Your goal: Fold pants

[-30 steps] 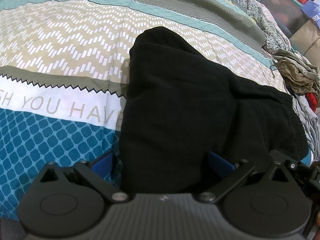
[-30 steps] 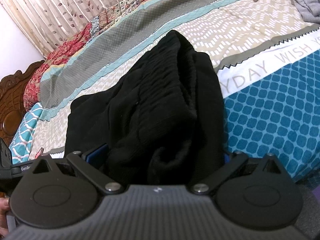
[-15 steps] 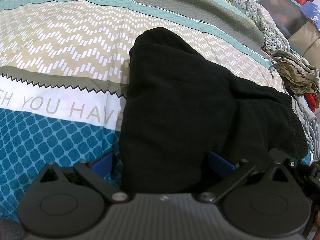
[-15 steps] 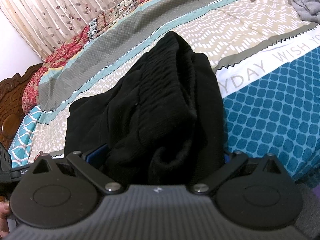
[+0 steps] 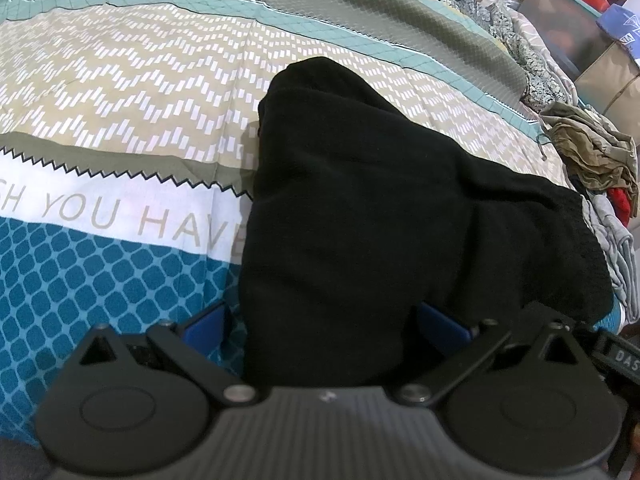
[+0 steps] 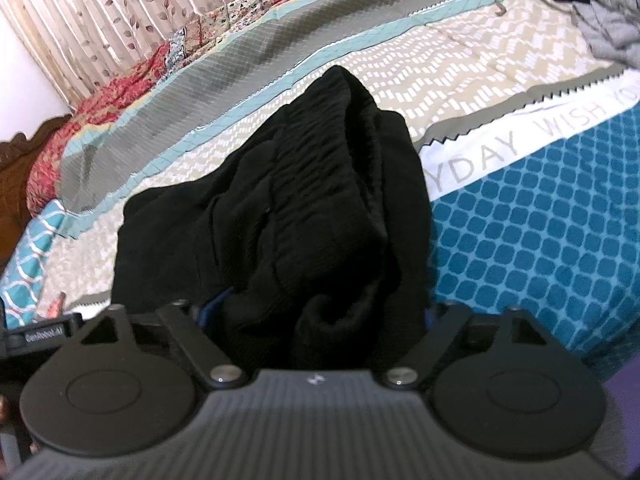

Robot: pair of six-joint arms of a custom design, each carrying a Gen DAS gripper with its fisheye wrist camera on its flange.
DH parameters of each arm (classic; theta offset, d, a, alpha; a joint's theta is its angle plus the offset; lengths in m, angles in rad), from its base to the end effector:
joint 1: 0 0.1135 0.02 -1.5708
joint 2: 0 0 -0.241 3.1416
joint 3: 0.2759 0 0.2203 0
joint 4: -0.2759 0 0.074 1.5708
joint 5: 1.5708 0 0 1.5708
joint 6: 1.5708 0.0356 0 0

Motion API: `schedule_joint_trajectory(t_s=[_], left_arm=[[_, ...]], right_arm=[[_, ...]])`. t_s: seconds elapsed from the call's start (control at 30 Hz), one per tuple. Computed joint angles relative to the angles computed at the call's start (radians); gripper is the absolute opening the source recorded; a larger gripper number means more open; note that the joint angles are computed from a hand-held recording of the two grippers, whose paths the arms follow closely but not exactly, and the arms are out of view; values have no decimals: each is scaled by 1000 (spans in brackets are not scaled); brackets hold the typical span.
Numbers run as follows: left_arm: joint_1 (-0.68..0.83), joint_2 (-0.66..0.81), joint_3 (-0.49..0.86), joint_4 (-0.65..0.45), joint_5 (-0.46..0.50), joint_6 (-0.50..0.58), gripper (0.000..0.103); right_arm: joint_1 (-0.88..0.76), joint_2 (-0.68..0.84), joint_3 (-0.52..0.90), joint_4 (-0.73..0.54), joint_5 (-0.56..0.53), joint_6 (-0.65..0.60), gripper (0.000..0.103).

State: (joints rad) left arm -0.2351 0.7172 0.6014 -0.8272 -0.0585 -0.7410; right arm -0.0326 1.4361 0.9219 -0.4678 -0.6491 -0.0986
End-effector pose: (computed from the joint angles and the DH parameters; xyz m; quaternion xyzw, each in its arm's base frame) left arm 0.1174 -0.0260 0.2184 -0.2467 0.9182 -0.1202 0.2856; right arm 0.2591 0.0131 0.2152 -0.1224 0.9035 0.2865 0.2944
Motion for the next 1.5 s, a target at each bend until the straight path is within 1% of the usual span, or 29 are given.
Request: schedule_joint_trajectory(t_s=[0.03, 0.1, 0.23, 0.4, 0.6, 0.9, 1.0, 1.17, 1.23, 1.33, 1.4, 1.43, 1.47, 1.5], left_arm=[[-9, -2, -1, 0, -6, -10, 103], [-16, -3, -1, 1, -11, -19, 103], [-22, -14, -8, 2, -15, -27, 103], [-48, -26, -14, -2, -35, -50, 103], [-48, -27, -14, -3, -34, -49, 103], [-29, -33, -8, -14, -17, -27, 103], [-25, -33, -10, -12, -15, -21, 103], [-32, -26, -10, -5, -23, -21, 103], [-44, -25, -9, -6, -36, -25, 100], [-77, -27, -1, -14, -64, -35, 88], [-76, -39, 5, -11, -45, -29, 65], [-77, -44, 8, -8, -35, -27, 61], [-84, -46, 11, -7, -35, -26, 54], [-93, -46, 13, -5, -41, -23, 51]], right_arm=[[1, -3, 1, -1, 4, -4, 67], [3, -7, -3, 3, 4, -8, 63], [3, 3, -1, 9, 3, 3, 64], [-24, 37, 17, -9, -37, 23, 67], [-15, 20, 4, -2, -31, 38, 68], [-12, 30, 29, -31, -13, -12, 65], [-1, 15, 20, -21, 3, -25, 62], [12, -20, -7, 11, 18, -66, 52], [20, -36, -19, 27, 29, -76, 51], [30, -55, -32, 45, 40, -89, 49], [40, -73, -44, 61, 50, -101, 48], [47, -85, -52, 70, 57, -104, 47], [51, -89, -56, 76, 61, -109, 47], [56, -93, -60, 83, 66, -113, 47]])
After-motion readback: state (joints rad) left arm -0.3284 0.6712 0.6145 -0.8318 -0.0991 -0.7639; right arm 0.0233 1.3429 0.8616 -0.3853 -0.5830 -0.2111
